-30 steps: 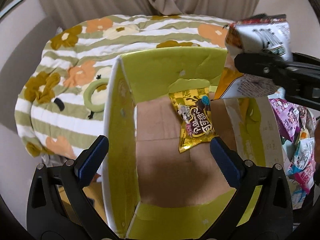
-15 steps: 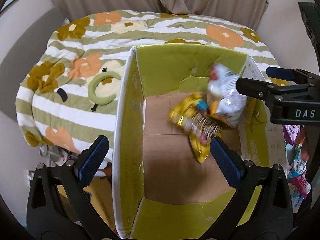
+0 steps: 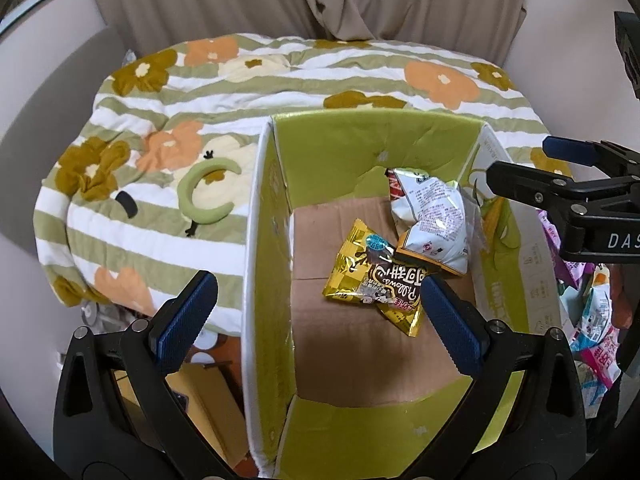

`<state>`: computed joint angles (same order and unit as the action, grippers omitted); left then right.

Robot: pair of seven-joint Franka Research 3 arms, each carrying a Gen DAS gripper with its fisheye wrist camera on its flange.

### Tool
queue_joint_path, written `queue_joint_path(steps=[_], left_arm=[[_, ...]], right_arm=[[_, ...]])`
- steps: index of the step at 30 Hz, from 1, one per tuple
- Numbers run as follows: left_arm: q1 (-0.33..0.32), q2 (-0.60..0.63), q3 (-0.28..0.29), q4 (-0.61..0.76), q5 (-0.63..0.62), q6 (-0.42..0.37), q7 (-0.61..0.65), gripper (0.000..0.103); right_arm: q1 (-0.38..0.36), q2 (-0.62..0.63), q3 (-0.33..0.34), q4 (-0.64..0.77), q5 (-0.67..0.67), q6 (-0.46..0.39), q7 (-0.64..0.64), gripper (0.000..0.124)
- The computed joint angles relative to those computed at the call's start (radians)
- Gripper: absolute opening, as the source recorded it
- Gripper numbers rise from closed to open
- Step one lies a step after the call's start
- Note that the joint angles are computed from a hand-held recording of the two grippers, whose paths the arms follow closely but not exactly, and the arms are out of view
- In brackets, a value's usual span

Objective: Organize snacks
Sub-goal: 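Move both grippers back to the snack pile and grasp two more bags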

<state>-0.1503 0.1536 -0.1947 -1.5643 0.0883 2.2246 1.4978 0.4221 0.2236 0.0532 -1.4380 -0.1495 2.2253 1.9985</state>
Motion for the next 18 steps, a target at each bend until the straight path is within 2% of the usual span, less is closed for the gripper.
queue_joint_path(steps=[5,10,13,15,18], left_arm=[[0.001,-0.033,0.001,0.005,0.007,0.016,0.009,0.101],[-0.011,-0.088,-0.002,-0.021,0.051,0.087,0.008,0.101],[-0.017,-0.119,-0.009,-0.034,-0.015,0.104,0.036,0.102],[-0.025,-0.148,-0.015,-0.057,-0.086,0.110,0.063,0.102],[-0.053,-0.187,-0.028,-0.090,-0.124,0.116,0.075,0.103]], right_arm=[[0.008,-0.074,0.005,-0.036,-0.034,-0.013,0.026,0.103],[-0.017,-0.247,0.028,-0.185,-0.089,0.045,0.122,0.103],[-0.053,-0.355,0.058,-0.271,-0.132,0.044,0.184,0.103],[-0.085,-0.442,0.073,-0.342,-0.140,0.035,0.201,0.103],[-0.137,-0.584,0.090,-0.456,-0.148,0.001,0.209,0.103]])
